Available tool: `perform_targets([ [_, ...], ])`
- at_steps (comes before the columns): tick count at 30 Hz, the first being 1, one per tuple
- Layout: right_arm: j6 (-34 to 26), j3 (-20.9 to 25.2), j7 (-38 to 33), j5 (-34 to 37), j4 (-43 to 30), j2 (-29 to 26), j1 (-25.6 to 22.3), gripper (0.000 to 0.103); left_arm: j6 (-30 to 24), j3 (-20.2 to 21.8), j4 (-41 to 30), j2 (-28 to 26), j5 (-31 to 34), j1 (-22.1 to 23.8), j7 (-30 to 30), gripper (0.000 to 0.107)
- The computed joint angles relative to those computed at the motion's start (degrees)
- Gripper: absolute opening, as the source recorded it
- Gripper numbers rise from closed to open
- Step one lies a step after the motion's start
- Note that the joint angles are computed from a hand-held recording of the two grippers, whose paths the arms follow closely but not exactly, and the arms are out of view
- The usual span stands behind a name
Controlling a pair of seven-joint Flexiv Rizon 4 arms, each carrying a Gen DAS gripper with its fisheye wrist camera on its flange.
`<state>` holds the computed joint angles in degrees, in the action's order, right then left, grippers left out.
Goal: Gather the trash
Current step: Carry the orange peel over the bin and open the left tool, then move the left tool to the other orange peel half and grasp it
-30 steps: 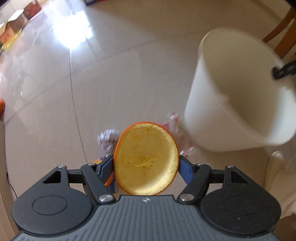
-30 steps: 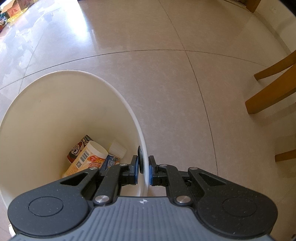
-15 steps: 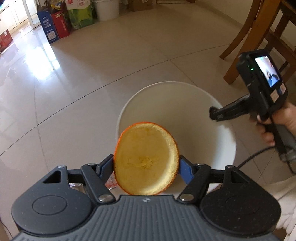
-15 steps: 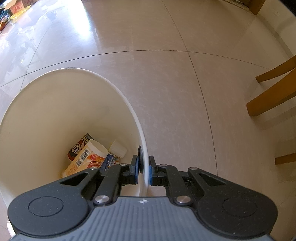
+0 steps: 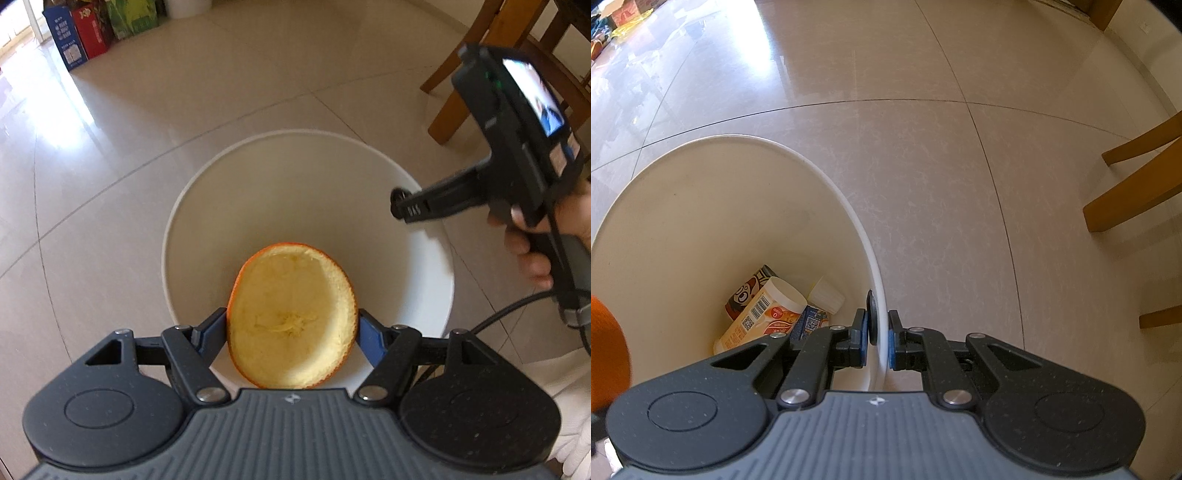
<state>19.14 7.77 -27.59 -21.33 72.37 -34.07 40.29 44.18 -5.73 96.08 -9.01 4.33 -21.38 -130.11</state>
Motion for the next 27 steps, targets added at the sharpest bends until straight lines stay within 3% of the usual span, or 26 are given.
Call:
perform_targets([
  [6,0.0,0.0,0.1,0.0,0.1,0.1,0.0,0.012,3.5,0.6,2.0,1.8,2.4,-0.4,-3.7,0.089],
  [19,-0.2,0.0,0.0,0.1,-0.2,0.1,0.1,0.012,-2.4,0.0,7.6,10.5,7.7,2.4,-9.6,0.091],
  [27,-0.4,0.0,0.0,0.0,-0.2,0.1,0.2,0.012,-1.8,-1.1,15.0,15.2,9.1,4.6,-16.4,0.091],
])
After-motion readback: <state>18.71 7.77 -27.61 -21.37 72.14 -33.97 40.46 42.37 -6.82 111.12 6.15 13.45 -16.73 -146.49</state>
